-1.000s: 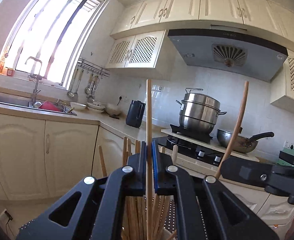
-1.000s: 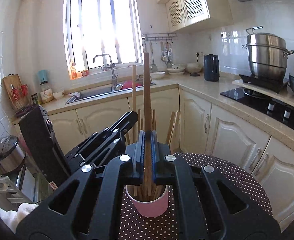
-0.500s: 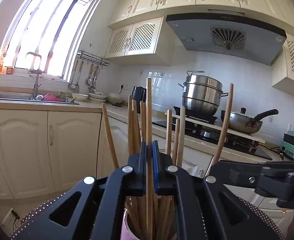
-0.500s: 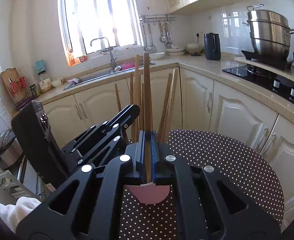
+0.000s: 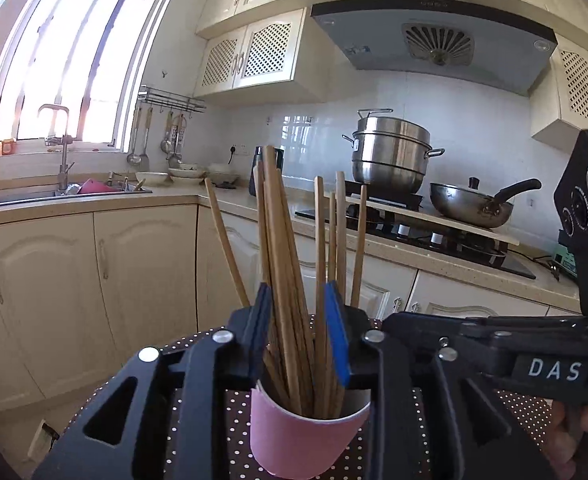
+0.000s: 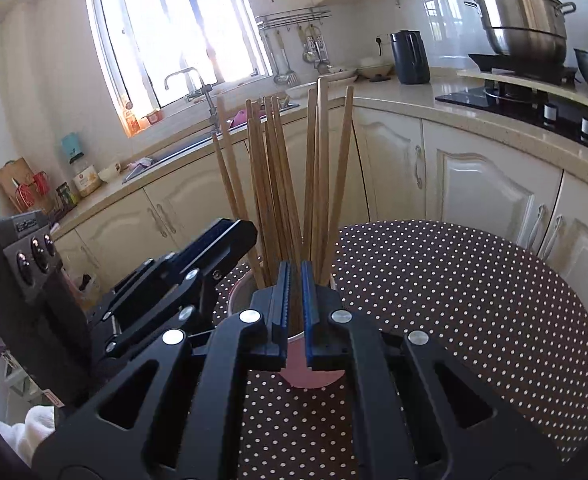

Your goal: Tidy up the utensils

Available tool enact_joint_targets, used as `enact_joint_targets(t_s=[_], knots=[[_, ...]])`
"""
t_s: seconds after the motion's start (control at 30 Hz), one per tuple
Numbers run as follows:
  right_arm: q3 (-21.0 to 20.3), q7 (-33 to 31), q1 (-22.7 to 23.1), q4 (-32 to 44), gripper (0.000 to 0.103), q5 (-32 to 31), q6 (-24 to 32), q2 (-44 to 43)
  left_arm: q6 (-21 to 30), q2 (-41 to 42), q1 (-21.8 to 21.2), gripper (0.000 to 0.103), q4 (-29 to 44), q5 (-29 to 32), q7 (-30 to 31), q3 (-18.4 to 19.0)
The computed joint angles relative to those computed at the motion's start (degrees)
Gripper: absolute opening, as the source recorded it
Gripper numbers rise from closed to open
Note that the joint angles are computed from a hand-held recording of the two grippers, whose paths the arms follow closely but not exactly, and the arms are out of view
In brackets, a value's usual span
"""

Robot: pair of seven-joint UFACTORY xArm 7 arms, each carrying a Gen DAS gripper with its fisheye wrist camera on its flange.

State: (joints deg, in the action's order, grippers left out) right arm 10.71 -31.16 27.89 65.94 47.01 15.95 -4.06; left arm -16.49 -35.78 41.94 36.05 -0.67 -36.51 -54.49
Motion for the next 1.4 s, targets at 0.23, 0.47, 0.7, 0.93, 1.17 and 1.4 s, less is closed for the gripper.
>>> enact_joint_targets(t_s=[0.23,0.47,0.7,0.93,1.17,1.4], knots=[[-0.60,3.99,1.12,-4.99,0.007,-2.06,-0.65,-6.39,8.51,-6.36,-11.91,0.057,-3.38,2.45,-0.18,10.59],[1.49,14.41,1.60,-16.49,0.007,-11.64,-6.49,-19.29,21.13,-20.93,-22.75,0.073,-7.54,6.53,-3.00,18.35],[7.46,24.27,-1.31,-28.32,0.057,-19.46,-8.89,-36.12,35.95,-35.56,-35.64,0.075,-9.59,10.28,-5.31,23.10],[12.18,33.00,-1.90,-36.55,0.060,-24.35,-6.44,-53.38,50.61,-46.67,-45.55,0.083,-7.58,12.45,-7.82,22.49],[15.75,41.54,-2.39,-40.37,0.066,-29.23,-1.61,-67.24,61.85,-53.48,-49.26,0.085,-3.51,12.62,-8.35,18.63],[16.29,48.11,-0.74,-41.09,0.073,-33.93,4.55,-74.64,69.05,-57.05,-50.87,0.085,-0.01,10.49,-7.55,16.75]])
